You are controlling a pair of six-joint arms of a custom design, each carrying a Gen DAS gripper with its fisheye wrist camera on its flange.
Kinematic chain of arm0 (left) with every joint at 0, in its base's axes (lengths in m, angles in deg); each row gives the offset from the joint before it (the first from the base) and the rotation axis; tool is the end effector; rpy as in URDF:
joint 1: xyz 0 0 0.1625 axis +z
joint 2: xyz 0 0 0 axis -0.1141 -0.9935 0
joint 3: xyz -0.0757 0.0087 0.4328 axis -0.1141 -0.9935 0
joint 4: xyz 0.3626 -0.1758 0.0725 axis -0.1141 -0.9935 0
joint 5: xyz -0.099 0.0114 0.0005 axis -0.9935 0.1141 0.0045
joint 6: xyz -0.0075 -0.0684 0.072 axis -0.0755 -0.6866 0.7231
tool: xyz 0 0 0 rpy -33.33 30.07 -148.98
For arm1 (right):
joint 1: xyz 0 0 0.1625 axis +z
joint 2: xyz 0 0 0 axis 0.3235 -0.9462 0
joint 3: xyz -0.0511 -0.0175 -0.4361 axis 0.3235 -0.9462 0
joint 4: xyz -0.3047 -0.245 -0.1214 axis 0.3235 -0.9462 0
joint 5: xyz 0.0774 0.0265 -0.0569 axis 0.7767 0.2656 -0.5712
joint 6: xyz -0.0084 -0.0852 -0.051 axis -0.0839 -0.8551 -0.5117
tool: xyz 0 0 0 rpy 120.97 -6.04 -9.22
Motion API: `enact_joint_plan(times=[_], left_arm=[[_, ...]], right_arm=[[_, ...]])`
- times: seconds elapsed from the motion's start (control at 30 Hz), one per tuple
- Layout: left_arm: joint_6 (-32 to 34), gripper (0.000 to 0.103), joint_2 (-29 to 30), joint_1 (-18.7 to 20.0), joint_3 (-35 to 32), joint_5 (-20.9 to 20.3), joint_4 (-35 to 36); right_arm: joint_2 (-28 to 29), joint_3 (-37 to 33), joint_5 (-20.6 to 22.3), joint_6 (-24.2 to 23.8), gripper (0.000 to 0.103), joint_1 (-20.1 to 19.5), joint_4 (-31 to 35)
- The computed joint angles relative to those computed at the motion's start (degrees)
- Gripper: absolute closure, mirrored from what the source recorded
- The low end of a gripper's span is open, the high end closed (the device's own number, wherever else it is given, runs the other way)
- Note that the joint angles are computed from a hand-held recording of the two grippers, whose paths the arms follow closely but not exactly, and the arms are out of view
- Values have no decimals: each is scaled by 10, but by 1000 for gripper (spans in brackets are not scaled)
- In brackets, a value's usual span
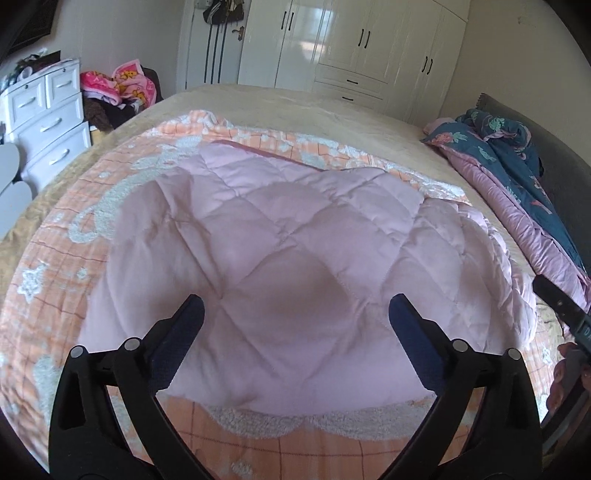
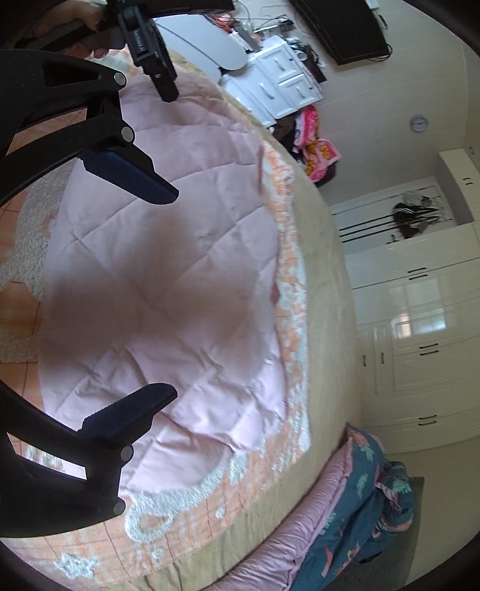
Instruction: Fold large clothes
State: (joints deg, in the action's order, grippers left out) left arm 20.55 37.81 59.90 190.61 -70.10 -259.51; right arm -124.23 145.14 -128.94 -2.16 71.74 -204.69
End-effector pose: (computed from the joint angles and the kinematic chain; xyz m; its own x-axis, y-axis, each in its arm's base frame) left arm -0.1959 -0.6391 0.1427 -0.7570 -0.3933 -0.5218 0.2373 0.5785 -0.7804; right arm 0.1409 -0.7688 0.1922 -0.7201 -0.5422 0.4329 -0.6938 0.5626 -0.4495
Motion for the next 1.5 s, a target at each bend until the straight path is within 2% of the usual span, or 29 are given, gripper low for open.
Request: enact_joint_plan(times=[0.33,0.5,0.67,0.97,1.07,1.2,1.3,1.4,1.5], left_arm=[[-74,9,-40,-21,55,52,17],[-137,9,-63,-27,87,66,56],[-205,9,-85,-28,114,71,103],[-286,9,-110,-28,148,64,159],[-283,9,-111,-15,157,30,124],[-243,9,-100,20,170,-52,-7],[-218,9,-89,51,175,-131,-105],[-220,9,-79,70,174,-169,-161],[-214,9,-73,74,166,-171,-183]], right_arm=[[-38,40,11,20,4,-14,-62],[-49,61,6,32,4,-25,-89],[-56,70,2,57,4,-36,-97],[-61,80,-21,107,4,-55,-95],[-58,75,-30,130,4,-61,-84],[-44,52,-34,162,4,-69,-45],[-30,28,-37,179,4,-74,-1],[-12,5,-47,188,4,-75,21],[4,-20,-47,207,4,-76,50]])
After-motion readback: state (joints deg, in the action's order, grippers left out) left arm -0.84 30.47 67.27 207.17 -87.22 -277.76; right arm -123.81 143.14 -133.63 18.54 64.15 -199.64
